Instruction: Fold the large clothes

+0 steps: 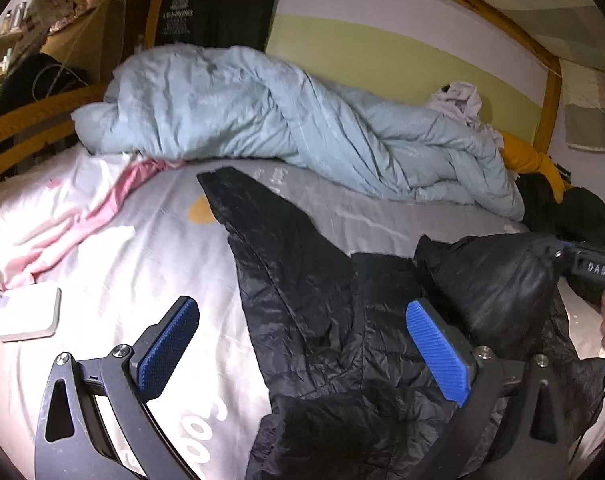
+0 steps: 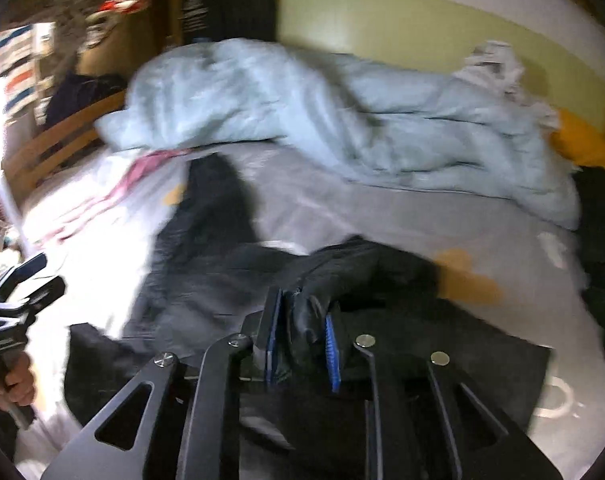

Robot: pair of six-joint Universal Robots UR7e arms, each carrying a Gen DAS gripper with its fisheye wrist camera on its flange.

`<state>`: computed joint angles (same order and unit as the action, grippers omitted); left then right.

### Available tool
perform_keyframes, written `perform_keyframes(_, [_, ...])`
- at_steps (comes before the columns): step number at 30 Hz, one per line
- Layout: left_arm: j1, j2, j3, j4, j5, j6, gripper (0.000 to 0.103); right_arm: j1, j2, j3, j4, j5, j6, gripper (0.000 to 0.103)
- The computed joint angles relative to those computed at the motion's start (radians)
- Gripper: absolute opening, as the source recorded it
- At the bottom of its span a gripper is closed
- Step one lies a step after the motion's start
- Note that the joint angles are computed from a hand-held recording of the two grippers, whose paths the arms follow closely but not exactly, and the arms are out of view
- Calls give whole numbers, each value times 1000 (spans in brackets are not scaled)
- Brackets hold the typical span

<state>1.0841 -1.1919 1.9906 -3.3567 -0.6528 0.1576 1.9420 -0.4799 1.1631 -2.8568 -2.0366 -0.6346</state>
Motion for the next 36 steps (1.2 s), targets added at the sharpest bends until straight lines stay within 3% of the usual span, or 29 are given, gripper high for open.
perform_keyframes(2, [3,0,-2,38,-18,-25,103,-13,-16,3,-7,-69,6,22])
perform_keyframes(5, [-3,9,2,46,-26,-20,103,-42,-38,-2,104,-184,57,25])
perform_keyframes(8, [-19,28,8,31,-10,4,103,-85,-77,49,162,-229,107,25])
perform_keyframes(12, [-31,12,32,71,-122,-23,103,-154,-161,151,257,-151,194,25])
perform_keyframes(14, [-42,41,20,61,-139,-13,103,-179,-192,194,304,-116,225,25])
perform_keyframes(17, [-25,88,-105,304,-216,-204,103,-208,-242,282,245,-66,212,25])
perform_keyframes(19, [-13,153,-227,428,-301,-280,102,-210,-269,293,266,-69,247,26])
perform_keyframes(22, [-15,281,-396,493,-371,-231,102,-215,-308,338,179,-33,230,37])
perform_keyframes(26, [6,459,-675,764,-481,-206,102,-219,-332,347,232,-71,236,37])
perform_keyframes(28, [12,544,-795,877,-443,-225,102,-214,-338,352,219,-98,268,37])
perform_keyframes(31, [25,626,-894,917,-381,-249,102,-226,-380,381,166,-70,295,42])
perform_keyframes(32, [38,647,-931,957,-402,-280,98,-227,-389,388,139,-73,303,44])
perform_keyframes(34, [65,664,-979,1052,-490,-344,73,-223,-407,415,47,-98,273,48])
perform_keyframes(36, [77,669,-1012,1131,-543,-377,23,-214,-411,438,-58,-140,207,48])
